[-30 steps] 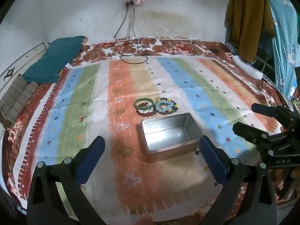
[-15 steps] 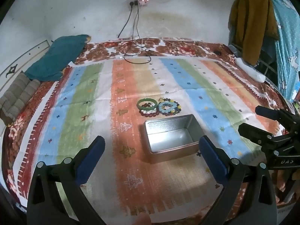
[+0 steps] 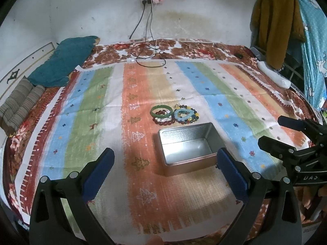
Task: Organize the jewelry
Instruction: 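Move both tools forward toward the bracelet cluster beside the tin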
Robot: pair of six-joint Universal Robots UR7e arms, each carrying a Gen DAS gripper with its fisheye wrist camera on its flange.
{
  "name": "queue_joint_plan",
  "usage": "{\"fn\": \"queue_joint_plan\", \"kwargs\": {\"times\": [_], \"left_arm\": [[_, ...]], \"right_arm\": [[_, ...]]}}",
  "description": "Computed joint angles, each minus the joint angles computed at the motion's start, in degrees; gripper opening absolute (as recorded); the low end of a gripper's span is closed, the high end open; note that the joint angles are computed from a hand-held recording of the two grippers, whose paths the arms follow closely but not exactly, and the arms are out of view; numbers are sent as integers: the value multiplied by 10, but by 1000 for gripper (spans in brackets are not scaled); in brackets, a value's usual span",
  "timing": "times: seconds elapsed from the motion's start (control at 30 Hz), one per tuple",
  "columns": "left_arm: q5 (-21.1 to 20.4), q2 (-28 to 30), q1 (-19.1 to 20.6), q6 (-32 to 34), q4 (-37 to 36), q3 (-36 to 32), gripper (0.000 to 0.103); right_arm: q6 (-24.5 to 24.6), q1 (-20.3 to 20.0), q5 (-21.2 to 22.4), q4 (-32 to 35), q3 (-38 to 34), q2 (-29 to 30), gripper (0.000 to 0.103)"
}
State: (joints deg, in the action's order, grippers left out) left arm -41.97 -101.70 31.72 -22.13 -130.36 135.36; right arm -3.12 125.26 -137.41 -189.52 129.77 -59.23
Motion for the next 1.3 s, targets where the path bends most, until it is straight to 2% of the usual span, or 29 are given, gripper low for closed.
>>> {"fn": "queue_joint_plan", "kwargs": {"times": [0.3, 0.53, 0.83, 0.97, 1.3], "left_arm": [[-1, 1, 1, -10, 12, -4, 98], [2, 4, 0, -13, 15, -9, 98], [21, 49, 21, -23, 21, -30, 98], [18, 58, 47, -6, 16, -48, 97], [30, 101, 69, 20, -2, -74, 97]], "right_arm": [[-7, -4, 6, -11, 5, -3, 99], [14, -3, -6, 6, 0, -2, 99], [31, -27, 1, 35, -21, -5, 99], [13, -25, -12, 11, -26, 4, 99], [23, -44, -11, 83, -60, 8, 99]]}}
